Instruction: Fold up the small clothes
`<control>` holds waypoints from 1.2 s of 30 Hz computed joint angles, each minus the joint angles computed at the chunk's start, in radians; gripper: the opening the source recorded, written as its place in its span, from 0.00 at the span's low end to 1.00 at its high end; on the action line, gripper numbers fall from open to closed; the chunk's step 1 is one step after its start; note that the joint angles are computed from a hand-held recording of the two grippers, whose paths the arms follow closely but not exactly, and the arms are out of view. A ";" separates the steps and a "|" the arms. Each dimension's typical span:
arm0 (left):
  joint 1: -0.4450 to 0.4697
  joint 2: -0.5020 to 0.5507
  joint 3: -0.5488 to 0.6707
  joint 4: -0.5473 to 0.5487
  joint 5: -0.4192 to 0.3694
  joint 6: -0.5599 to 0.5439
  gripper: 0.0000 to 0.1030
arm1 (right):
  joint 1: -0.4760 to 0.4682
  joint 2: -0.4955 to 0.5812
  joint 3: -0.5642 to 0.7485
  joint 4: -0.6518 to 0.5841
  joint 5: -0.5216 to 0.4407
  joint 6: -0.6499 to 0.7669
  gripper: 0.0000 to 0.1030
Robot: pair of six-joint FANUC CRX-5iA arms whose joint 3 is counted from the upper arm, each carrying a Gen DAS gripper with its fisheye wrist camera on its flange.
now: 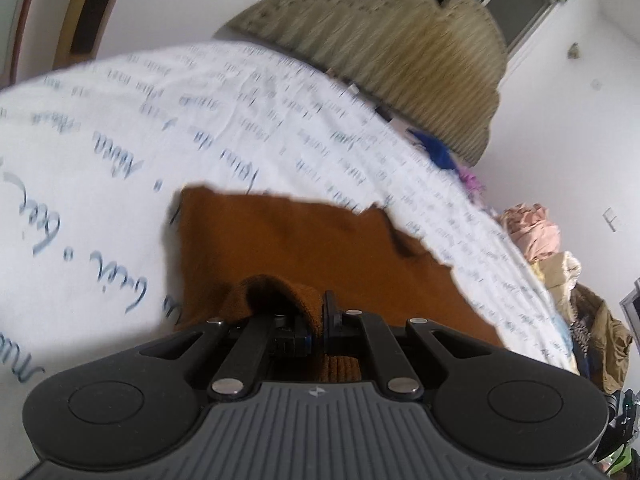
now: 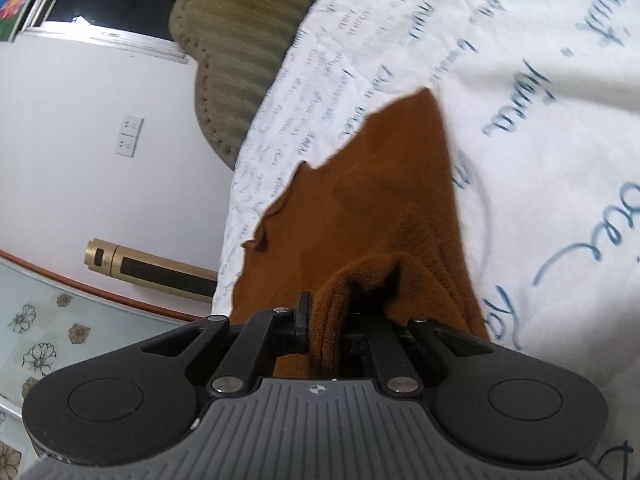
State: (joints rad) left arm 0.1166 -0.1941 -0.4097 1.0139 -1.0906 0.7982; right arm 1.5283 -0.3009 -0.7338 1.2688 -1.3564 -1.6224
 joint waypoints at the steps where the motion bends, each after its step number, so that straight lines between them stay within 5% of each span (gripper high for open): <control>1: -0.002 -0.003 0.002 0.016 -0.002 -0.017 0.04 | -0.004 0.000 0.002 0.018 -0.003 0.003 0.11; 5: -0.028 0.016 0.048 0.015 0.021 -0.015 0.04 | -0.038 -0.006 0.017 0.038 -0.001 0.059 0.11; 12: -0.069 0.144 0.160 -0.127 0.023 0.155 0.04 | -0.076 -0.022 0.010 -0.084 0.031 -0.001 0.08; 24: -0.098 0.150 0.168 -0.116 0.061 0.099 0.04 | -0.107 -0.028 0.041 -0.070 0.092 0.191 0.16; 36: -0.086 0.233 0.231 -0.108 -0.022 0.213 0.05 | -0.150 -0.068 -0.033 -0.028 0.113 -0.031 0.13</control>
State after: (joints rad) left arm 0.0308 0.0392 -0.1785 0.9060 -1.1126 1.0116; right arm 1.3778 -0.3692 -0.7671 1.2411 -1.2439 -1.6535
